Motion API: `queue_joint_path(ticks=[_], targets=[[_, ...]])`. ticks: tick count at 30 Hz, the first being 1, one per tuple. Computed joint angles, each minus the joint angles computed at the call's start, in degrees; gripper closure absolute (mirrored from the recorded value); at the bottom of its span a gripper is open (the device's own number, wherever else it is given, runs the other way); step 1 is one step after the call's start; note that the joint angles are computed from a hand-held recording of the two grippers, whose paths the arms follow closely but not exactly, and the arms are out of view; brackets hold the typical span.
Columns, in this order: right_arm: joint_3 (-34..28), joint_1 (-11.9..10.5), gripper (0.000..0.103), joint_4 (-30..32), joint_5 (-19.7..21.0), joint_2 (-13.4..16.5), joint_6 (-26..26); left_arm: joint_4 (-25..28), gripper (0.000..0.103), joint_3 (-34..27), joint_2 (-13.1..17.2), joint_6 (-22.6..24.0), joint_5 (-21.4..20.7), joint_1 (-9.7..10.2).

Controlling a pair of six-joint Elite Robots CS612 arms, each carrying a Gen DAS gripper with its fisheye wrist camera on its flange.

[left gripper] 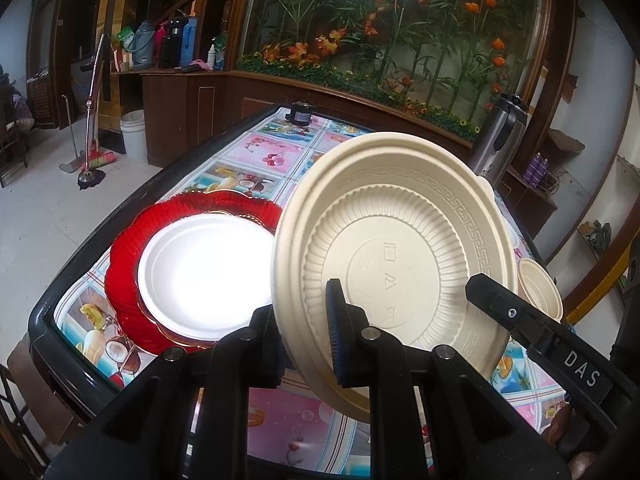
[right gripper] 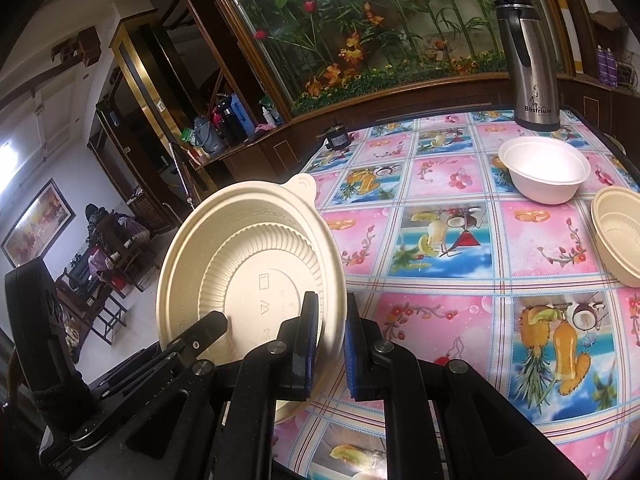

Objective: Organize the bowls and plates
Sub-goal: 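Lift and carry the beige bowls toward the red plate stack with both tools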

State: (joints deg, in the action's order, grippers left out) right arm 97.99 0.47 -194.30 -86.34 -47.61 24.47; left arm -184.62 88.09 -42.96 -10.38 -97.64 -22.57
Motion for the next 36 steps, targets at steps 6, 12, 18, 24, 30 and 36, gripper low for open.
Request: queue_joint_path(ticks=[6,12,18,24,30,36], targets=[[-0.8,0.07,0.092,-0.38,0.6,0.39,-0.36,-0.91,0.088,0.14,-0.19,-0.07,0.82,0.25],[-3.08,0.74,0.092,0.98,1.6,1.13,-1.83,-1.41,0.089,-0.41,0.0,-1.37,1.66,1.13],[-5.05,1.39,0.092,2.86,2.06,1.94,-2.7,-1.51,0.089,-0.75,0.26,-2.04,1.97,1.76],[-6.22,1.91,0.092,3.44,2.32,2.38,-3.23,-1.5,0.089,-1.15,0.32,-2.56,2.33,2.15],[-6.48,2.09,0.091,3.82,2.0,2.32,-3.44,-2.0,0.089,-1.17,0.32,-2.52,1.97,2.19],[-6.01,2.19,0.091,3.92,1.95,1.87,-3.62,-2.01,0.089,-0.9,0.33,-2.73,1.0,2.4]])
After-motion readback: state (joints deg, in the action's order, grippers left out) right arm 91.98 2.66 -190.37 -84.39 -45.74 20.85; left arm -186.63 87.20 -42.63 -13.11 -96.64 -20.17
